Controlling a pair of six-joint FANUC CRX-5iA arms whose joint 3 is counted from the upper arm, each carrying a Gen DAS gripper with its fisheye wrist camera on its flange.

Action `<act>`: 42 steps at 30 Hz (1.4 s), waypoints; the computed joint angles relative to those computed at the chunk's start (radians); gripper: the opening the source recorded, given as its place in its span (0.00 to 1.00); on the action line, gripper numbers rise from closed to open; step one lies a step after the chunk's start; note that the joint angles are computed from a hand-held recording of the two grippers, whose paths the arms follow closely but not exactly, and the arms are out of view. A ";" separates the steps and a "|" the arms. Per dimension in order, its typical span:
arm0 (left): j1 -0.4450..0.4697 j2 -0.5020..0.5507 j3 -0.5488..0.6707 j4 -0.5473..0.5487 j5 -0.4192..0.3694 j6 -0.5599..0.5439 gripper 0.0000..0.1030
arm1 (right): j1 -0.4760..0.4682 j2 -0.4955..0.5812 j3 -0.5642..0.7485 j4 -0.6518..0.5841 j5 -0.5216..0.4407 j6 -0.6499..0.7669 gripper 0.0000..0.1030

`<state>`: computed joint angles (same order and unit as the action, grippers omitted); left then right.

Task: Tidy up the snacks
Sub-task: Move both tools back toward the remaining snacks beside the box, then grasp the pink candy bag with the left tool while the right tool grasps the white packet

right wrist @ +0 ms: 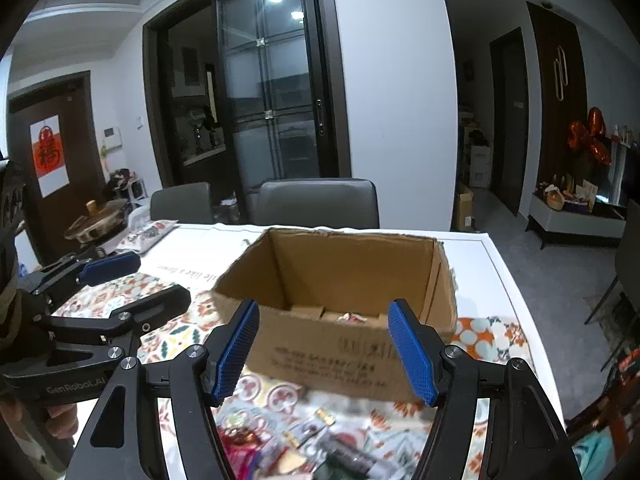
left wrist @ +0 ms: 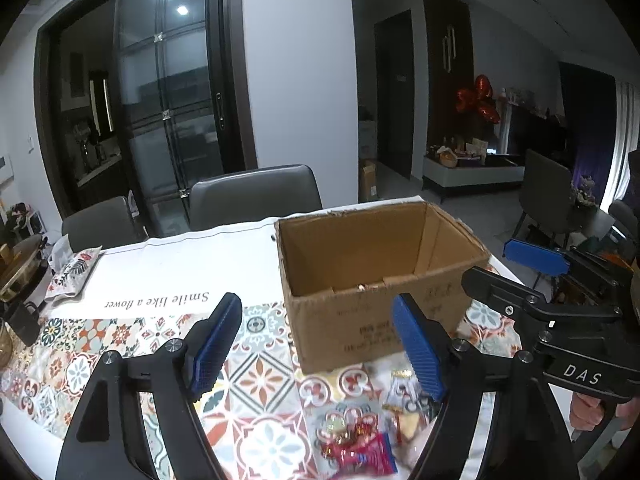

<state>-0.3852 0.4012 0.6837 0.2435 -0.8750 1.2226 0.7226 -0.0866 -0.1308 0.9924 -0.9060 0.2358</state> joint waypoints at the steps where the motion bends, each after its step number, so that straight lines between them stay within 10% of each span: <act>1: 0.002 -0.011 -0.017 0.003 0.008 -0.007 0.75 | 0.010 -0.005 -0.007 0.001 -0.006 -0.008 0.66; 20: 0.038 -0.213 -0.399 0.109 0.085 -0.159 0.78 | 0.167 -0.040 -0.106 -0.036 -0.122 -0.081 0.66; 42: 0.051 -0.140 -0.462 0.178 0.015 -0.249 0.75 | 0.146 0.010 -0.099 -0.333 -0.111 0.045 0.65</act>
